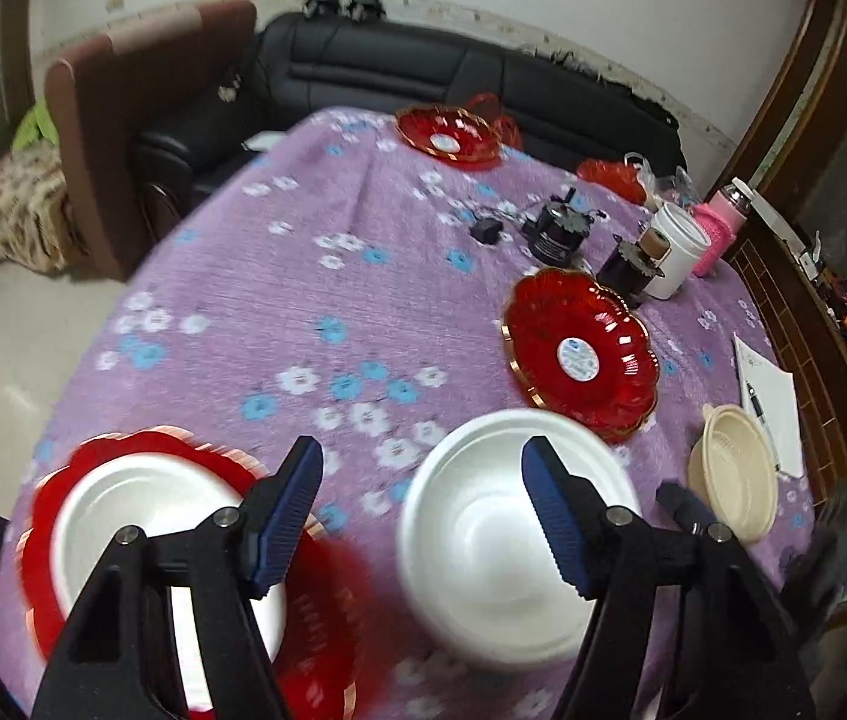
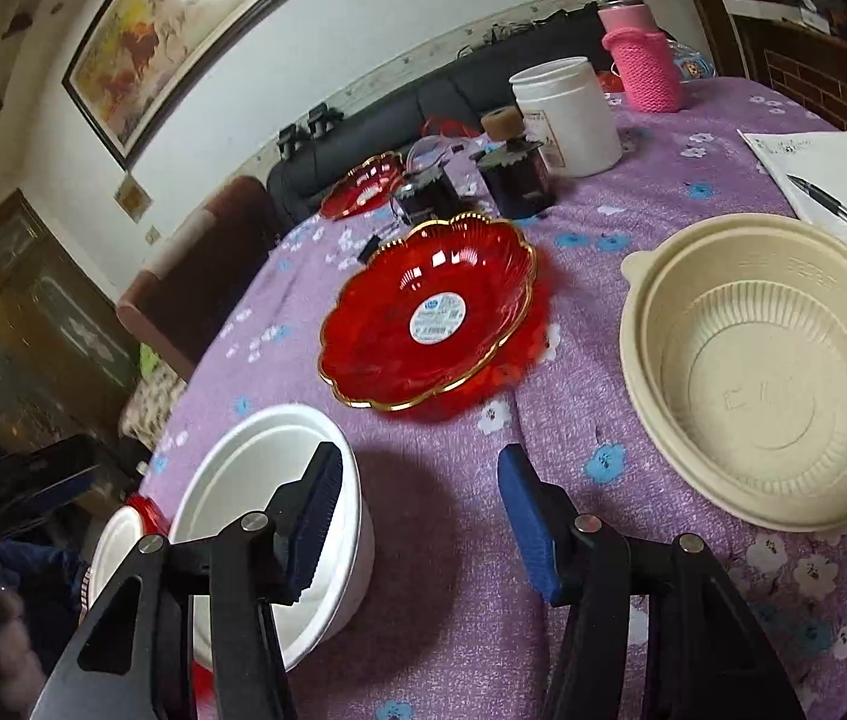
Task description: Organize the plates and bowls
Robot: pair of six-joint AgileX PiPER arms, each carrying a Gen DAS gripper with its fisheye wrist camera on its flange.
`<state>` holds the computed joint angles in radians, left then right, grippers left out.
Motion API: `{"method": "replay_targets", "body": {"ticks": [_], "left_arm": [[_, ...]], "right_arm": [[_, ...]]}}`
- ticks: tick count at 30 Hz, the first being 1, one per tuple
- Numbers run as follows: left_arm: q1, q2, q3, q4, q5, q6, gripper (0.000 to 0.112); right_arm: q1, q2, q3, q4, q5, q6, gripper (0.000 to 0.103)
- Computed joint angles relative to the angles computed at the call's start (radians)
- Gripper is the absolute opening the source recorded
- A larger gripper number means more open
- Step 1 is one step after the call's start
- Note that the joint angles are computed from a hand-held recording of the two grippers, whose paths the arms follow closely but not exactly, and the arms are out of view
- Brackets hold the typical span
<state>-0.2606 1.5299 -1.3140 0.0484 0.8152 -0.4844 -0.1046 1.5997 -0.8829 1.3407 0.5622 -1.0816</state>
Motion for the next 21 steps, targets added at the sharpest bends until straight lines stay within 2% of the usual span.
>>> {"method": "replay_targets", "body": {"ticks": [2, 7, 9, 11, 13, 19, 21], "left_arm": [[0.010, 0.096, -0.108, -0.066, 0.037, 0.057, 0.069], [0.001, 0.290, -0.343, -0.061, 0.116, 0.066, 0.069], [0.022, 0.346, -0.413, -0.121, 0.148, 0.091, 0.068], [0.037, 0.416, -0.498, -0.166, 0.194, 0.111, 0.068], [0.037, 0.478, -0.568, -0.170, 0.226, 0.112, 0.068], [0.059, 0.632, -0.741, -0.235, 0.301, 0.114, 0.068], [0.064, 0.693, -0.824, -0.264, 0.337, 0.121, 0.068]], "right_arm": [[0.003, 0.007, -0.005, 0.000, 0.005, -0.007, 0.059], [-0.025, -0.015, 0.022, 0.082, 0.035, -0.085, 0.059], [-0.039, -0.047, 0.014, 0.054, 0.038, -0.037, 0.059], [-0.057, -0.048, -0.064, -0.077, 0.093, 0.115, 0.059], [-0.032, -0.016, -0.205, -0.277, 0.095, 0.301, 0.059], [0.049, 0.340, -0.800, -0.866, 0.289, 0.847, 0.059], [0.045, 0.470, -1.000, -0.932, 0.416, 0.938, 0.057]]}}
